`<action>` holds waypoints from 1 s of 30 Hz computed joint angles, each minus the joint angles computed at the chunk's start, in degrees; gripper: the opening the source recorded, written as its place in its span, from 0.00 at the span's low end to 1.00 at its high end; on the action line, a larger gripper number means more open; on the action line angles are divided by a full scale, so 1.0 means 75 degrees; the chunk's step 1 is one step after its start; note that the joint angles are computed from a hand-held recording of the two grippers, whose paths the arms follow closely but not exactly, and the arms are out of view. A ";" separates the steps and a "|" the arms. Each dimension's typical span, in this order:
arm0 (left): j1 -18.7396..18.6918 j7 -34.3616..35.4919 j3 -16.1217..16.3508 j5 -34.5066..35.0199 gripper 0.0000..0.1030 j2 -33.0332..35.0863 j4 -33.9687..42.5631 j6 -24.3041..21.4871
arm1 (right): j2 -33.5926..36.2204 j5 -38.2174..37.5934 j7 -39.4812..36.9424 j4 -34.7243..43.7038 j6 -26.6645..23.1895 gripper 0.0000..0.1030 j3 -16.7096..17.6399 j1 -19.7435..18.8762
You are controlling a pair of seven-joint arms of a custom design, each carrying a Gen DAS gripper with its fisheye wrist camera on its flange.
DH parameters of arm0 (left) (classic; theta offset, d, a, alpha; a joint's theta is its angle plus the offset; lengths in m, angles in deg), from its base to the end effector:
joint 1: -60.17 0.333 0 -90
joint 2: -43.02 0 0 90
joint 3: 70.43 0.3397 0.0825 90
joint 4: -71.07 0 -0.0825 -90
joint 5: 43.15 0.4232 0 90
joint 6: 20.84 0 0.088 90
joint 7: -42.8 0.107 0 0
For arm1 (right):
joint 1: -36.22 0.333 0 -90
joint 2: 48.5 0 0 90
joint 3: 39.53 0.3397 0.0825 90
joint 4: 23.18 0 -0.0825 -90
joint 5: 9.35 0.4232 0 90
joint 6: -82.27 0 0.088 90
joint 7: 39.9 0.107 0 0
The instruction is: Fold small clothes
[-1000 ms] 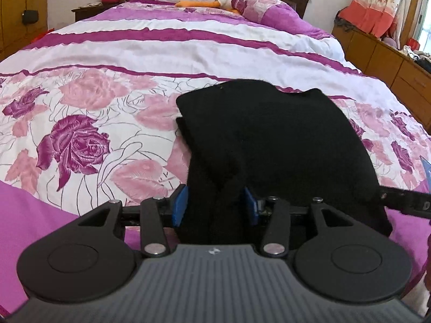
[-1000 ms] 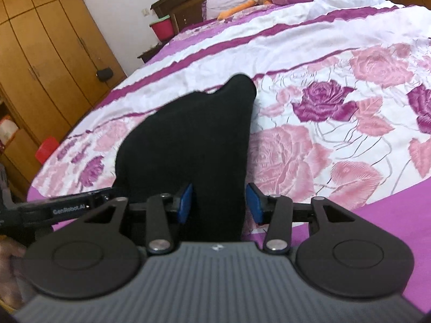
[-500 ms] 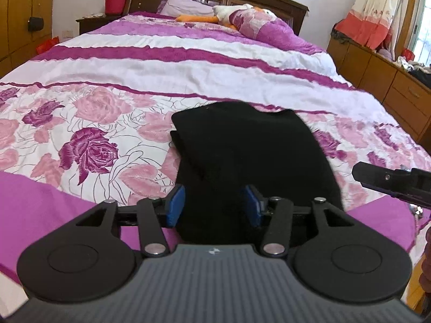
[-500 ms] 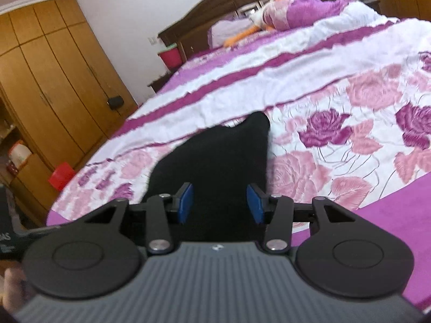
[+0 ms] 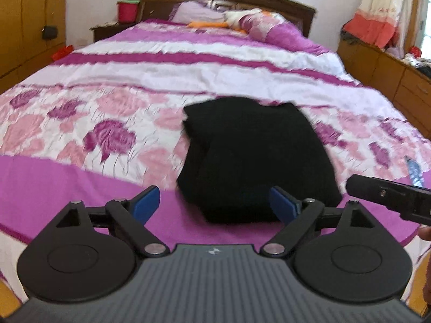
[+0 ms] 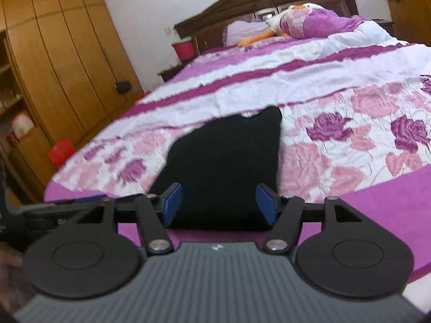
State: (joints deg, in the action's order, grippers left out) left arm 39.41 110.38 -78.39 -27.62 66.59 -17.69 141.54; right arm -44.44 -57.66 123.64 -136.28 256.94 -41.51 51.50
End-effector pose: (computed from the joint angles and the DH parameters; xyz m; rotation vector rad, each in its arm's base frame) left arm 0.6793 -0.3656 0.5271 -1.5017 2.0206 -1.0471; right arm 0.6154 0.2057 0.5397 -1.3297 1.7091 -0.6040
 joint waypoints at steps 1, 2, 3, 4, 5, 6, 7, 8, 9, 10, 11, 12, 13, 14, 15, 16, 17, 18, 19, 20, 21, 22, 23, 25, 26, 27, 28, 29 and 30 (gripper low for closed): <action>-0.0091 -0.0152 0.0114 0.0101 0.89 0.0029 -0.0001 -0.0066 | 0.0025 0.0044 -0.0086 -0.0026 -0.0053 0.62 0.0018 0.0000; -0.0167 -0.0293 0.0204 0.0204 0.89 0.0078 0.0025 -0.0144 | 0.0061 0.0020 -0.0117 -0.0035 -0.0109 0.63 0.0016 0.0013; -0.0214 -0.0385 0.0257 0.0290 0.89 0.0149 0.0069 -0.0244 | 0.0100 -0.0015 -0.0140 -0.0037 -0.0192 0.65 0.0008 0.0031; -0.0232 -0.0417 0.0266 0.0350 0.89 0.0220 0.0119 -0.0332 | 0.0147 -0.0063 -0.0136 -0.0024 -0.0324 0.70 -0.0003 0.0060; -0.0248 -0.0425 0.0267 0.0405 0.89 0.0294 0.0183 -0.0437 | 0.0200 -0.0140 -0.0100 0.0003 -0.0484 0.73 -0.0019 0.0097; -0.0268 -0.0412 0.0262 0.0460 0.90 0.0384 0.0262 -0.0564 | 0.0242 -0.0218 -0.0074 0.0025 -0.0640 0.75 -0.0029 0.0134; -0.0282 -0.0402 0.0252 0.0498 0.90 0.0454 0.0327 -0.0665 | 0.0287 -0.0271 -0.0065 0.0043 -0.0796 0.75 -0.0031 0.0164; -0.0304 -0.0406 0.0246 0.0528 0.90 0.0542 0.0419 -0.0759 | 0.0331 -0.0213 -0.0145 0.0044 -0.0911 0.75 -0.0014 0.0169; -0.0329 -0.0415 0.0246 0.0555 0.90 0.0635 0.0513 -0.0860 | 0.0385 -0.0110 -0.0238 0.0050 -0.0988 0.75 0.0004 0.0170; -0.0362 -0.0454 0.0260 0.0589 0.90 0.0703 0.0582 -0.0940 | 0.0422 -0.0024 -0.0286 0.0037 -0.1030 0.75 0.0008 0.0178; -0.0398 -0.0502 0.0282 0.0628 0.90 0.0772 0.0659 -0.1022 | 0.0463 0.0044 -0.0308 0.0034 -0.1076 0.75 0.0003 0.0194; -0.0444 -0.0556 0.0318 0.0689 0.90 0.0849 0.0746 -0.1112 | 0.0492 0.0094 -0.0334 0.0029 -0.1110 0.75 -0.0006 0.0214; -0.0484 -0.0597 0.0352 0.0762 0.90 0.0908 0.0812 -0.1174 | 0.0530 0.0167 -0.0401 0.0031 -0.1136 0.75 -0.0008 0.0225; -0.0530 -0.0637 0.0393 0.0855 0.91 0.0960 0.0869 -0.1219 | 0.0562 0.0236 -0.0460 0.0033 -0.1165 0.75 -0.0014 0.0241; -0.0575 -0.0657 0.0426 0.0954 0.92 0.1012 0.0931 -0.1269 | 0.0592 0.0244 -0.0451 0.0039 -0.1185 0.75 -0.0039 0.0269; -0.0613 -0.0689 0.0449 0.1033 0.92 0.1038 0.0966 -0.1312 | 0.0623 0.0253 -0.0431 0.0047 -0.1190 0.75 -0.0065 0.0293; -0.0639 -0.0726 0.0469 0.1101 0.93 0.1061 0.0992 -0.1340 | 0.0650 0.0295 -0.0417 0.0051 -0.1202 0.75 -0.0083 0.0310; -0.0669 -0.0770 0.0493 0.1171 0.94 0.1091 0.1030 -0.1370 | 0.0670 0.0341 -0.0416 0.0054 -0.1206 0.75 -0.0096 0.0326; -0.0693 -0.0807 0.0505 0.1226 0.95 0.1118 0.1071 -0.1410 | 0.0685 0.0377 -0.0418 0.0056 -0.1211 0.75 -0.0112 0.0340; -0.0700 -0.0827 0.0503 0.1260 0.96 0.1153 0.1116 -0.1441 | 0.0702 0.0392 -0.0418 0.0060 -0.1213 0.75 -0.0130 0.0356; -0.0684 -0.0824 0.0483 0.1259 0.97 0.1184 0.1152 -0.1462 | 0.0716 0.0400 -0.0423 0.0064 -0.1216 0.75 -0.0146 0.0371; -0.0673 -0.0832 0.0467 0.1252 0.97 0.1203 0.1179 -0.1485 | 0.0728 0.0416 -0.0437 0.0067 -0.1217 0.75 -0.0159 0.0382; -0.0658 -0.0834 0.0448 0.1231 0.97 0.1232 0.1221 -0.1508 | 0.0734 0.0437 -0.0450 0.0063 -0.1214 0.75 -0.0169 0.0391; -0.0627 -0.0838 0.0416 0.1178 0.98 0.1268 0.1267 -0.1522 | 0.0742 0.0483 -0.0474 0.0057 -0.1189 0.75 -0.0186 0.0399; -0.0614 -0.0841 0.0406 0.1153 0.98 0.1285 0.1288 -0.1520 | 0.0744 0.0511 -0.0485 0.0047 -0.1168 0.75 -0.0194 0.0401; -0.0613 -0.0846 0.0402 0.1142 0.99 0.1291 0.1293 -0.1518 | 0.0747 0.0540 -0.0497 0.0038 -0.1146 0.75 -0.0202 0.0400; -0.0609 -0.0839 0.0399 0.1134 0.99 0.1296 0.1299 -0.1516 | 0.0748 0.0562 -0.0493 0.0031 -0.1129 0.75 -0.0212 0.0404; -0.0609 -0.0835 0.0399 0.1130 0.99 0.1303 0.1304 -0.1519 | 0.0755 0.0587 -0.0504 0.0035 -0.1117 0.75 -0.0219 0.0405; -0.0615 -0.0849 0.0405 0.1126 0.99 0.1304 0.1310 -0.1530 | 0.0757 0.0596 -0.0498 0.0031 -0.1103 0.75 -0.0231 0.0413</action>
State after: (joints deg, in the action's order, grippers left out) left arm 34.80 104.02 -75.35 -19.18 76.37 -7.87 130.06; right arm -38.76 -53.19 119.91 -136.05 248.67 -43.24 54.59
